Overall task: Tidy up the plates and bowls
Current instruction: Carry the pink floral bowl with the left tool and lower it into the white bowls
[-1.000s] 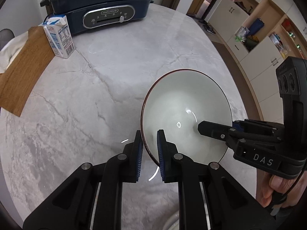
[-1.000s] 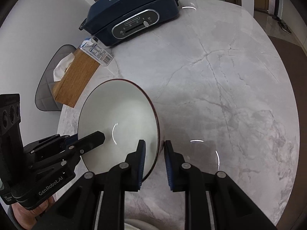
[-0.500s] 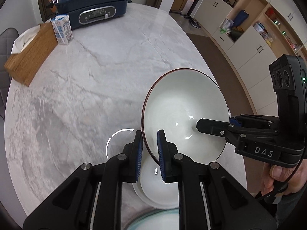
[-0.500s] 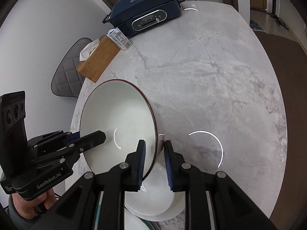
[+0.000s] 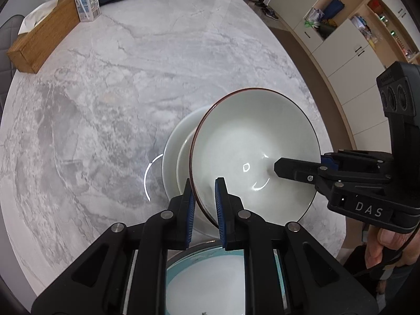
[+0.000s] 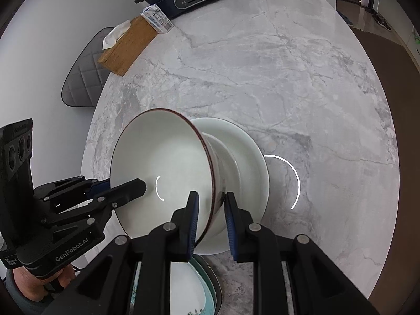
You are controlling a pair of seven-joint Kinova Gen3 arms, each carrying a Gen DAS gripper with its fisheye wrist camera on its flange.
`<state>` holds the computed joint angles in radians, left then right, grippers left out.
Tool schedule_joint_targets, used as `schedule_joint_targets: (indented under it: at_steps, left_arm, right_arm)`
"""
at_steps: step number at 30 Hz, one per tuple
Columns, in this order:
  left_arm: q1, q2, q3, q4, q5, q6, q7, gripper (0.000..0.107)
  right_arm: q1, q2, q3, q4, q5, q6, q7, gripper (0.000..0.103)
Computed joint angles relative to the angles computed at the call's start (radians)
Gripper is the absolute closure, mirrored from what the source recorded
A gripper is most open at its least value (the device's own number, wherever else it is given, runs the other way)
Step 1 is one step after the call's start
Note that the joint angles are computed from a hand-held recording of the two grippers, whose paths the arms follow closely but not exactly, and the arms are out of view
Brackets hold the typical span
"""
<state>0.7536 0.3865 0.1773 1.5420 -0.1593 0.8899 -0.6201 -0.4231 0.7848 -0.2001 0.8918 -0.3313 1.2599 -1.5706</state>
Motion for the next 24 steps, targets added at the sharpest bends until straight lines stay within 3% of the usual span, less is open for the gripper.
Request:
schedule_joint_targets:
  at_steps: [7,24]
  left_arm:
    - [0.005,0.021,-0.004,0.023,0.007,-0.020,0.008,0.094]
    - [0.009,0.031,-0.011,0.010,-0.006,0.001,0.015,0.094]
  right_arm:
    - [-0.005,0.005,0.002,0.026,0.007,-0.013,0.002,0.081]
    - [-0.082,0.017,0.040,-0.029,0.120,0.036,-0.002,0.082]
